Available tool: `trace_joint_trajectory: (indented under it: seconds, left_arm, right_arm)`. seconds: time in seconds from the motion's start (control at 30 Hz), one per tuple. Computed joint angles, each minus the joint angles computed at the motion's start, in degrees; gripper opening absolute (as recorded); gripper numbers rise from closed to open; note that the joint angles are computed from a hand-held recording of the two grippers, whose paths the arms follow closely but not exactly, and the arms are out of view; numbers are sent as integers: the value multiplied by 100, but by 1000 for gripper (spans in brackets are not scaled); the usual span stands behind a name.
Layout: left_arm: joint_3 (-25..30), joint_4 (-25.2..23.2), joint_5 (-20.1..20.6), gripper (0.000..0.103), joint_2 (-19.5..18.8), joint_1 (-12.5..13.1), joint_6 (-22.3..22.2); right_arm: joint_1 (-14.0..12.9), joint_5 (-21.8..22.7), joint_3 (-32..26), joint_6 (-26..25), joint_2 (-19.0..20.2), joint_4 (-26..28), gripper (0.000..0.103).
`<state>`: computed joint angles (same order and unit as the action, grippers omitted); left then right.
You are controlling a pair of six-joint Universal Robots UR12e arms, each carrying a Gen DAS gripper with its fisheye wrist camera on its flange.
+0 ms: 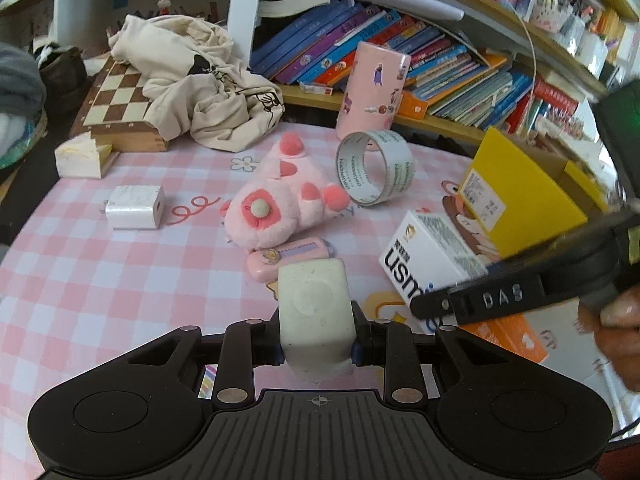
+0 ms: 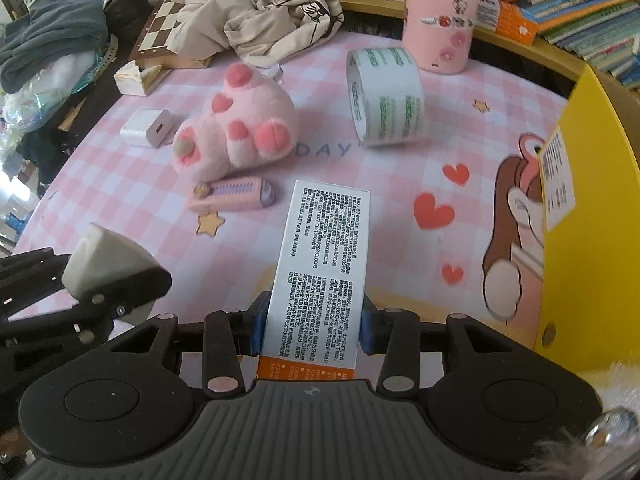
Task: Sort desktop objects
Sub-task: 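Carry the toothpaste box and white eraser with both grippers toward the yellow box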
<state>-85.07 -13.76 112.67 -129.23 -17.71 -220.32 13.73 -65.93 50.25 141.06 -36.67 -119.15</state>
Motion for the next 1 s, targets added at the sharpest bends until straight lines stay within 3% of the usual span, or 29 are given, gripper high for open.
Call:
trace_joint_trajectory:
  seconds: [0.47,1.0]
  left_arm:
    - [-224,414,-275,27,171,-134,-194]
    - [-367,485,-485,26,318,-262,126]
  right_arm:
    - [-281,-23,1132,-239,-661,-486,40]
    - [-520,17,1968,401,-1108,-1000,40]
